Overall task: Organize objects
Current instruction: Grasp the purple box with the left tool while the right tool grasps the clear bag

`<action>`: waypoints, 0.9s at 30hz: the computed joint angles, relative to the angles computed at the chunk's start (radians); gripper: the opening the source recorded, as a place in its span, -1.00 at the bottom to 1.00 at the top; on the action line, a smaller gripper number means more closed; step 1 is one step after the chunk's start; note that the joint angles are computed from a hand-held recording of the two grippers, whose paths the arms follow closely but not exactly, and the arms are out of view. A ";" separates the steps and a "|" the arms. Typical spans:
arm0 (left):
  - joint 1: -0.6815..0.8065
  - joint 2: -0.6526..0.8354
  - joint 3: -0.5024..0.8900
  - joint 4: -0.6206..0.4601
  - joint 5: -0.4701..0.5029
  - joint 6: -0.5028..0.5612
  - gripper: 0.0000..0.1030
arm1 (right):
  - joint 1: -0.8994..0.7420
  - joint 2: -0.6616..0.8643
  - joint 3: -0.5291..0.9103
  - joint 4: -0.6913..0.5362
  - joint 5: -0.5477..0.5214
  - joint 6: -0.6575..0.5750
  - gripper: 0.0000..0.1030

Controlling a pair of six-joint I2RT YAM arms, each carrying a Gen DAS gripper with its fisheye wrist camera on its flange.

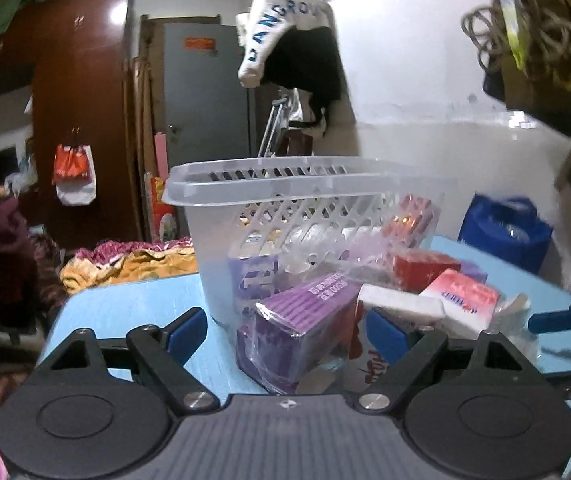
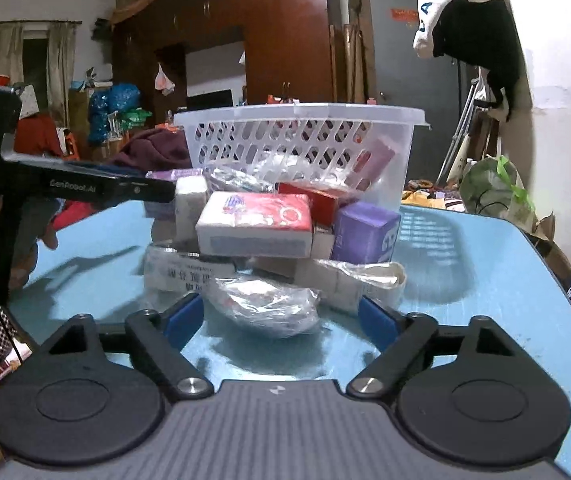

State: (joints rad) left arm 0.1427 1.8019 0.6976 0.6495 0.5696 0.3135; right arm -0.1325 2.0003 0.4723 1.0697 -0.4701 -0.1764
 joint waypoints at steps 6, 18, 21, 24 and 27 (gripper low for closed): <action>-0.027 0.000 0.007 -0.017 -0.037 0.050 0.64 | 0.006 0.022 0.016 -0.020 -0.011 -0.004 0.25; -0.027 0.000 0.015 -0.058 -0.013 0.046 -0.02 | 0.017 0.044 -0.002 0.049 -0.005 0.036 0.34; -0.012 -0.024 -0.026 -0.017 0.010 0.022 -0.06 | 0.025 0.050 -0.002 0.068 0.001 0.050 0.36; 0.008 -0.051 -0.090 0.064 0.032 -0.017 -0.08 | 0.030 0.072 -0.017 0.129 0.015 0.051 0.22; 0.035 -0.064 -0.155 0.158 0.065 -0.060 -0.10 | 0.020 0.095 -0.043 0.205 0.008 0.059 0.19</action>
